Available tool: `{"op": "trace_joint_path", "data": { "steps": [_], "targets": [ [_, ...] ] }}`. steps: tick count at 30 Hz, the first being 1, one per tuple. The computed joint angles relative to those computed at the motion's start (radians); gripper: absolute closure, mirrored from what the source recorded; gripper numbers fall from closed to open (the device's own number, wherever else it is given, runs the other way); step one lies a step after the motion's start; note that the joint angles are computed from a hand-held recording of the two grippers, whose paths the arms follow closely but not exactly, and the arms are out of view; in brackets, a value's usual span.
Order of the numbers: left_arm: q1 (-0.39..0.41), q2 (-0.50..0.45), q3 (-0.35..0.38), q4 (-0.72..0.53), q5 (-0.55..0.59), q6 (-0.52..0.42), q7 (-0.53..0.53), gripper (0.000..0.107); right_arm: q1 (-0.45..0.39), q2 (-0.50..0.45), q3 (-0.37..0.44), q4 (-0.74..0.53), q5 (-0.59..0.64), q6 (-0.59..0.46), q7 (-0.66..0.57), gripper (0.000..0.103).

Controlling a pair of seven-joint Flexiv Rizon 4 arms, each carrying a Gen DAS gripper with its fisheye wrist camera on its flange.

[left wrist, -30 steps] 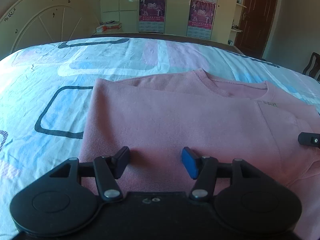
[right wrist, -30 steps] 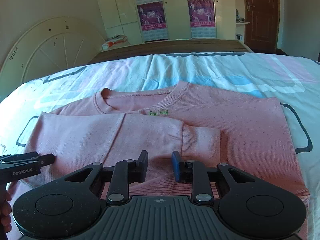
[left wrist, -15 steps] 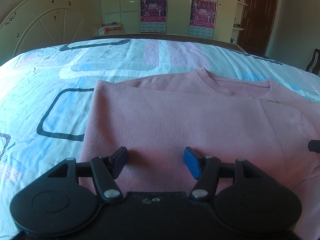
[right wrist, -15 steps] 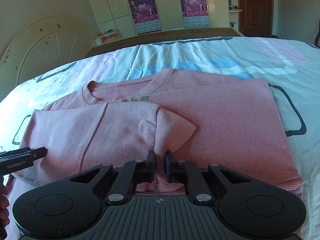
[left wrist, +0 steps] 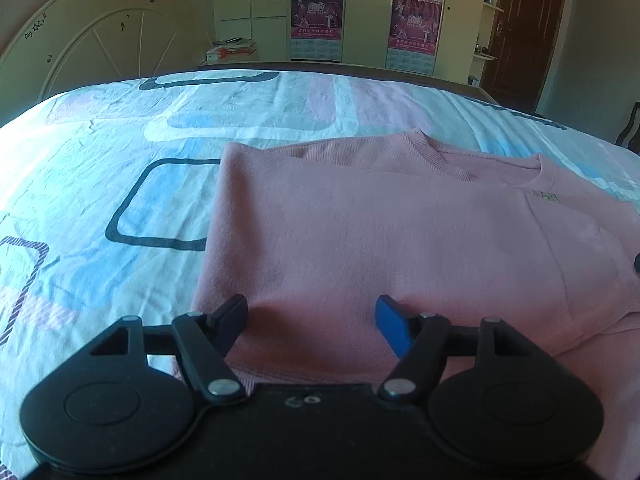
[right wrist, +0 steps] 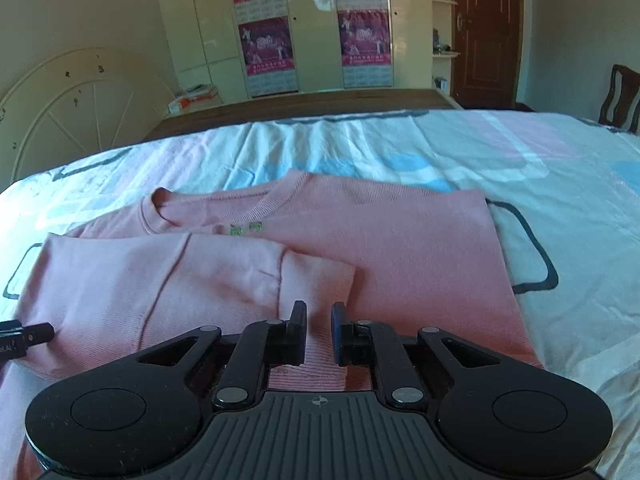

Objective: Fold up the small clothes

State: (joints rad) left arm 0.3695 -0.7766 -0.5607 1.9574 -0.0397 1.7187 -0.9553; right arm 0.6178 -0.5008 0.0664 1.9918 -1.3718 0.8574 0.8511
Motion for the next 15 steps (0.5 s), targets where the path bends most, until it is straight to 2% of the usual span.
{"op": "trace_joint_path", "data": {
  "steps": [3, 6, 9, 15],
  "targets": [
    [-0.005, -0.008, 0.013, 0.013, 0.021, 0.034, 0.008, 0.032, -0.011, -0.016, -0.001, -0.022, -0.037, 0.052, -0.03, 0.089],
    [-0.031, -0.003, 0.043, 0.01, 0.025, 0.048, -0.016, 0.03, -0.016, -0.057, 0.019, -0.051, 0.097, 0.073, -0.187, 0.089],
    [-0.035, 0.029, 0.052, 0.019, 0.017, 0.017, -0.03, 0.032, 0.0, -0.029, -0.008, -0.013, 0.091, 0.092, -0.132, 0.089],
    [0.058, 0.074, -0.056, 0.115, 0.043, 0.027, -0.046, 0.032, 0.004, 0.022, -0.006, 0.029, -0.027, 0.123, -0.023, 0.087]
  ]
}}
